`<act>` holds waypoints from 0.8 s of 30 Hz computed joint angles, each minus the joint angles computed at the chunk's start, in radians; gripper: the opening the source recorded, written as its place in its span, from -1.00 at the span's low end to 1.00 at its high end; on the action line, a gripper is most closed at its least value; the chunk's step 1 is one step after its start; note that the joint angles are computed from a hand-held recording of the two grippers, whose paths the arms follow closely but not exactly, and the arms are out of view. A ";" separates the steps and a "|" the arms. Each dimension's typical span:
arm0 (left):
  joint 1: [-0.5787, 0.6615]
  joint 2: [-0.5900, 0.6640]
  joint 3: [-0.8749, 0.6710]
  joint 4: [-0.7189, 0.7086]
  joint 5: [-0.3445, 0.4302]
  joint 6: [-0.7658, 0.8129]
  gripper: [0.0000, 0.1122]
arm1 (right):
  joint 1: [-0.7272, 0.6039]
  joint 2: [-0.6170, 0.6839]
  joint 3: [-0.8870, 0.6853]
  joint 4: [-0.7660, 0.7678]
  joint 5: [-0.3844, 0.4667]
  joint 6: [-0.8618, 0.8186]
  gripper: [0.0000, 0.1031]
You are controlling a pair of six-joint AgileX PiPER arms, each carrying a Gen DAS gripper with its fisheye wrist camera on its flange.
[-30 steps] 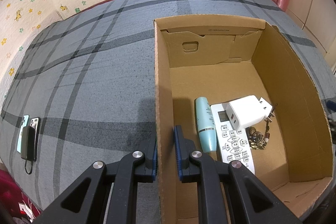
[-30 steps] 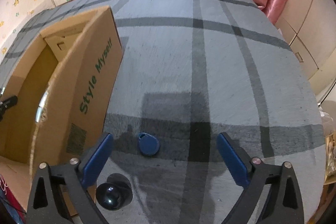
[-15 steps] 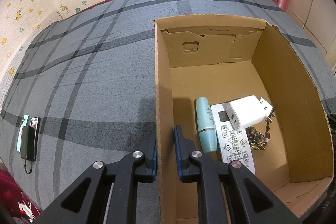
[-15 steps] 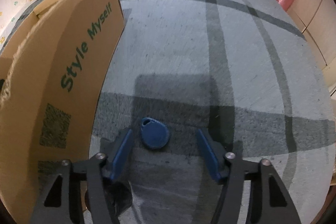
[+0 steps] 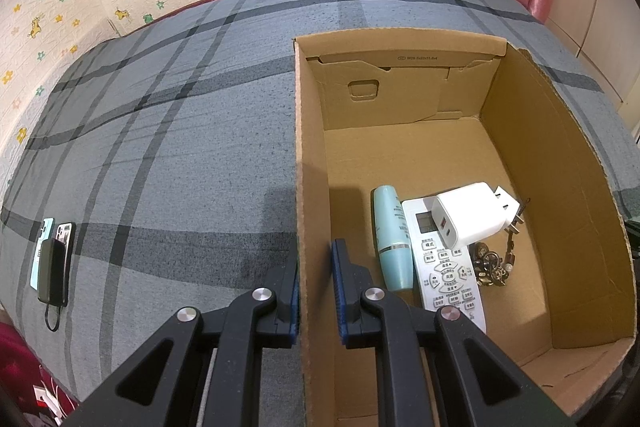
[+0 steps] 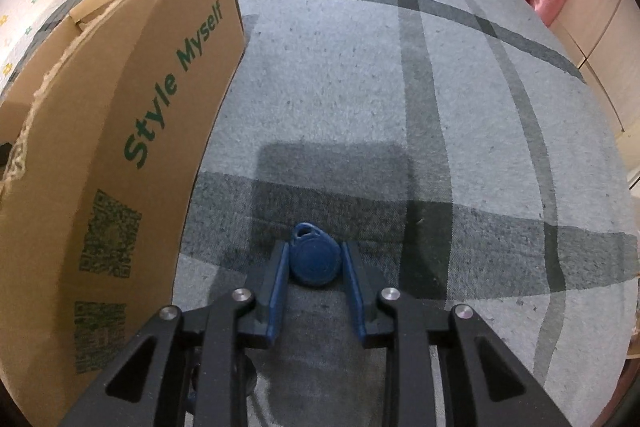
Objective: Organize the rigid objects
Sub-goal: 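Close the right gripper on the blue key fob and lift it, then carry the blue key fob with the right gripper over the box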
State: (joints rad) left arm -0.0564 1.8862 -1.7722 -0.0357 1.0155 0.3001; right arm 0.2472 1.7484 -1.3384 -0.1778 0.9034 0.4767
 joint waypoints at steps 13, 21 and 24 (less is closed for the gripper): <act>-0.003 0.006 -0.006 0.003 -0.001 0.005 -0.75 | 0.016 -0.029 -0.075 -0.020 0.072 0.022 -0.46; -0.005 0.003 -0.003 0.003 -0.001 0.003 -0.75 | 0.037 -0.056 -0.135 -0.054 0.126 0.037 -0.46; -0.005 0.001 -0.004 0.004 0.000 0.003 -0.75 | 0.048 -0.065 -0.164 -0.065 0.151 0.040 -0.46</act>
State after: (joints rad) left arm -0.0615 1.8877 -1.7758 -0.0313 1.0160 0.3035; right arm 0.2953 1.6829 -1.5026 -0.2431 1.0544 0.5171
